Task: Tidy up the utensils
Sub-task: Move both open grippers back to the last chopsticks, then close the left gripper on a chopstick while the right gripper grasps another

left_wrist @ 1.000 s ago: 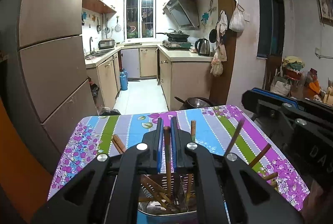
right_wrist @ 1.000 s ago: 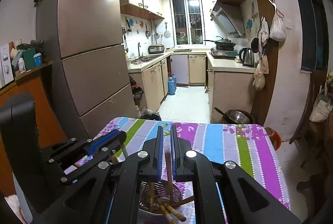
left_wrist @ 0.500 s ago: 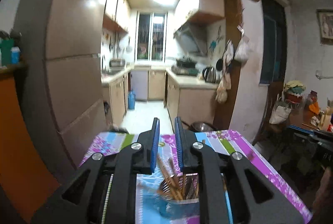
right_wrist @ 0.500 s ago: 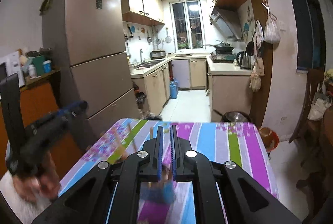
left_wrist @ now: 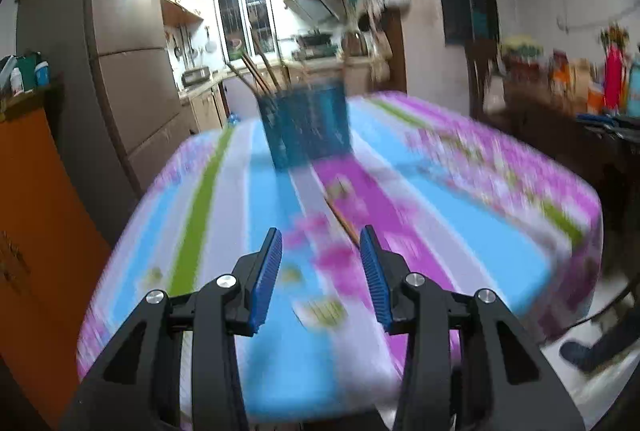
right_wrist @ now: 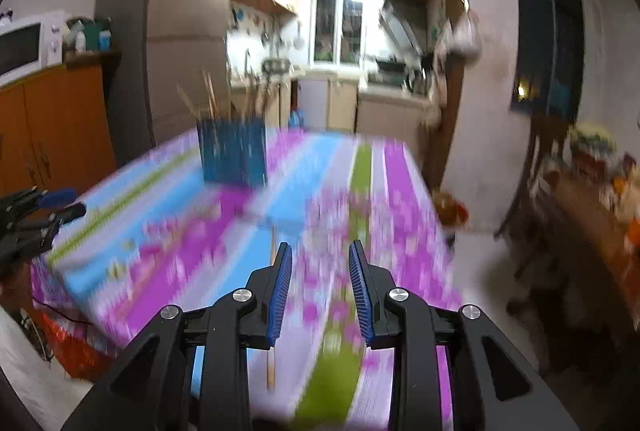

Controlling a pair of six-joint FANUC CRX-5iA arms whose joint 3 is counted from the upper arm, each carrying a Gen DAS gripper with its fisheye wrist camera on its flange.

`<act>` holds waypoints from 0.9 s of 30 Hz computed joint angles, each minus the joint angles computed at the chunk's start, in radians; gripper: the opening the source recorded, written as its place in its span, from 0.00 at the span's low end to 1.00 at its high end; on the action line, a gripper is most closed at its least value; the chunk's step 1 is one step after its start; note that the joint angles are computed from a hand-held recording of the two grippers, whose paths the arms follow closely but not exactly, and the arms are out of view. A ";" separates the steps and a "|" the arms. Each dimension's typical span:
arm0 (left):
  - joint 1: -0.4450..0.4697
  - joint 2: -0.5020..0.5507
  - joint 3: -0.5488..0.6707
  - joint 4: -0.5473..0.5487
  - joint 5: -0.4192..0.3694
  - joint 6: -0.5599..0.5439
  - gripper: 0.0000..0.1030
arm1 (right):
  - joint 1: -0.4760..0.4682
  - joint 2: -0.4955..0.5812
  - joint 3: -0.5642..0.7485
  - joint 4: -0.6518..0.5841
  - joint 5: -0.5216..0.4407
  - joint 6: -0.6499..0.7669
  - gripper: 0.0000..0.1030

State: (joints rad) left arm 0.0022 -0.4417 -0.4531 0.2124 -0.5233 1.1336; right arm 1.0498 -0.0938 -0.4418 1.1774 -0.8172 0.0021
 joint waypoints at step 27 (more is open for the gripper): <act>-0.318 0.092 0.076 -0.707 -0.049 0.762 0.37 | -0.017 0.064 -0.214 0.390 0.064 -0.328 0.30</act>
